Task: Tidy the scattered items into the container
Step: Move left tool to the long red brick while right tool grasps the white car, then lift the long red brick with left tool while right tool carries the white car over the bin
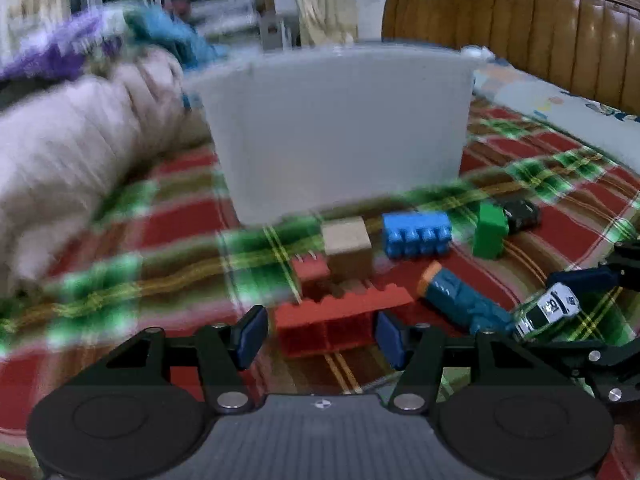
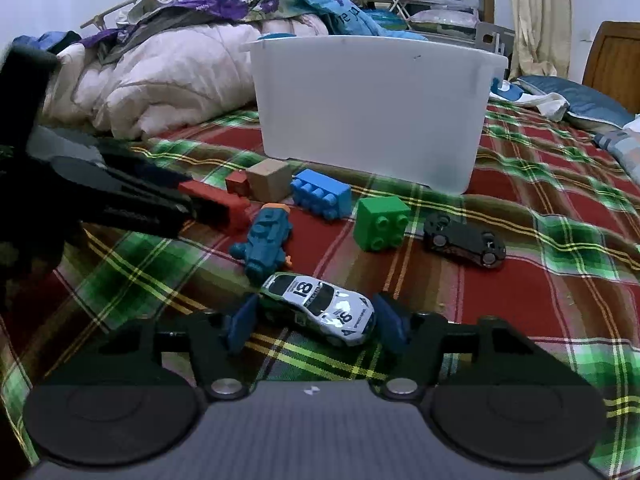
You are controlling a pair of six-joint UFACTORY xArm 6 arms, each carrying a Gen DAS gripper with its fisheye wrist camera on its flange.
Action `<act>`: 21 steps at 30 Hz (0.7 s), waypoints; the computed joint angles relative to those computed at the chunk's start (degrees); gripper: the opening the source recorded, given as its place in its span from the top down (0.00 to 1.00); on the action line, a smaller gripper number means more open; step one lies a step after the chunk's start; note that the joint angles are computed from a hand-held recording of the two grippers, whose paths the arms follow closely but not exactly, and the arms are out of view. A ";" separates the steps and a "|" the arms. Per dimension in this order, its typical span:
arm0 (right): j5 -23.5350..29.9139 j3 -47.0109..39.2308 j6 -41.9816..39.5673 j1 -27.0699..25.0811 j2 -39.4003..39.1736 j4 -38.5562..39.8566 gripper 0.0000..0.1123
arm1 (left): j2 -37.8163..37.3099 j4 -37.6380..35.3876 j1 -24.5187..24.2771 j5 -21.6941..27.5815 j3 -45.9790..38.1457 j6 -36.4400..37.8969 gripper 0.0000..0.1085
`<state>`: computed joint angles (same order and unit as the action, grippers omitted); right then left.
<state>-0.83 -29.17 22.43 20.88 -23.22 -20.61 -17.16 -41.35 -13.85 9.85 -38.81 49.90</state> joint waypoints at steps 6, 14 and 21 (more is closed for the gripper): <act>-0.02 0.85 -6.52 1.61 -1.74 9.50 0.41 | -1.33 -0.90 -0.30 2.76 0.06 -1.36 0.47; 0.15 0.66 5.81 -2.02 -4.43 -2.30 0.41 | -4.82 -4.32 -0.99 1.26 1.97 -1.07 0.49; 0.44 -0.53 7.81 -3.73 -5.87 -4.91 0.41 | -6.25 -4.10 0.68 1.09 -0.16 -3.43 0.49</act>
